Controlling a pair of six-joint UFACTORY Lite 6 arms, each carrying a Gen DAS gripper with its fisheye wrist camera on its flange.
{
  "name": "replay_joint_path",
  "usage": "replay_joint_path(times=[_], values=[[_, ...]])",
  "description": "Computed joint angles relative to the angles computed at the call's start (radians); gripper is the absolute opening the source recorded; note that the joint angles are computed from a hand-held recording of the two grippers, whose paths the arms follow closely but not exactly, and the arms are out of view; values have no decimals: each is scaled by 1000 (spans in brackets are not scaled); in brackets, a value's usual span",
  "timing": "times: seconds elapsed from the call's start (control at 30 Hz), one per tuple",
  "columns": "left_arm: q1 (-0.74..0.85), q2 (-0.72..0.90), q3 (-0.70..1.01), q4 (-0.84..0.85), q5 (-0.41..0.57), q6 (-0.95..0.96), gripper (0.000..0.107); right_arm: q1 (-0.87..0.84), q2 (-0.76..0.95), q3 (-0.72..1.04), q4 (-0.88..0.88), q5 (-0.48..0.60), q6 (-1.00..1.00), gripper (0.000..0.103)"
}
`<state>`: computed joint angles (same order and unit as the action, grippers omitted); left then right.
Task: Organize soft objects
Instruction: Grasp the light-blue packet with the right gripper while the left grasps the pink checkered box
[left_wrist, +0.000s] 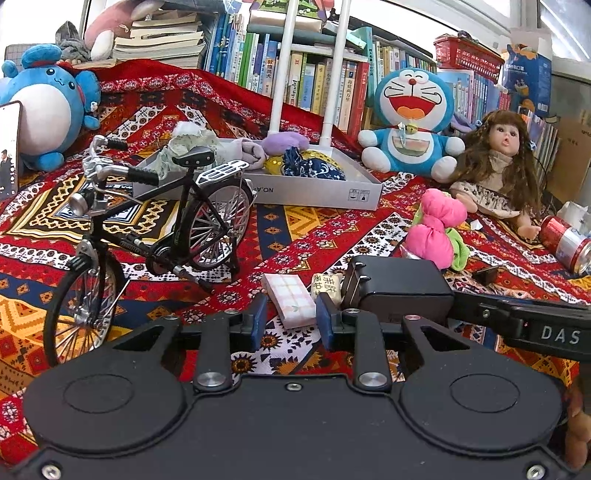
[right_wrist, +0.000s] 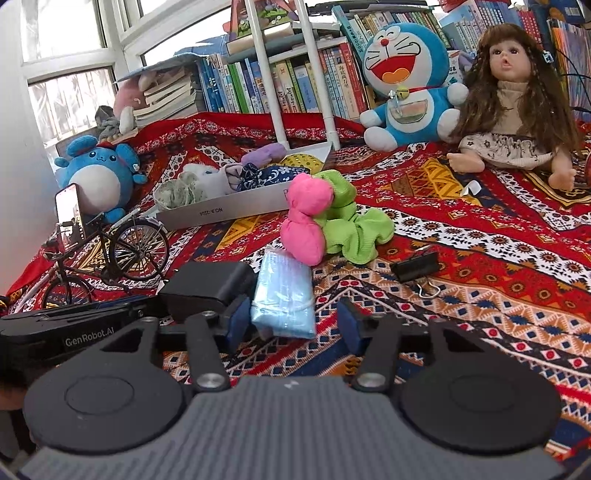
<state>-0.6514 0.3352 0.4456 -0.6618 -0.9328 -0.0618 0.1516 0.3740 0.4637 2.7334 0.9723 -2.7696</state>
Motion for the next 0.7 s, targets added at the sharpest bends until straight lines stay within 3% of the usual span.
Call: replay_joint_path(times=[0.2, 0.33, 0.53, 0.7], values=[[-4, -9, -14, -4, -20, 6, 9, 10, 5, 9, 40, -2, -4, 44], [5, -51, -57, 16, -6, 5, 0, 26, -6, -5, 88, 9, -22, 43], [-20, -134, -162, 21, -13, 23, 1, 71, -55, -47, 189, 9, -94, 43], [5, -143, -153, 40, -20, -1, 8, 96, -55, -54, 249, 16, -134, 44]])
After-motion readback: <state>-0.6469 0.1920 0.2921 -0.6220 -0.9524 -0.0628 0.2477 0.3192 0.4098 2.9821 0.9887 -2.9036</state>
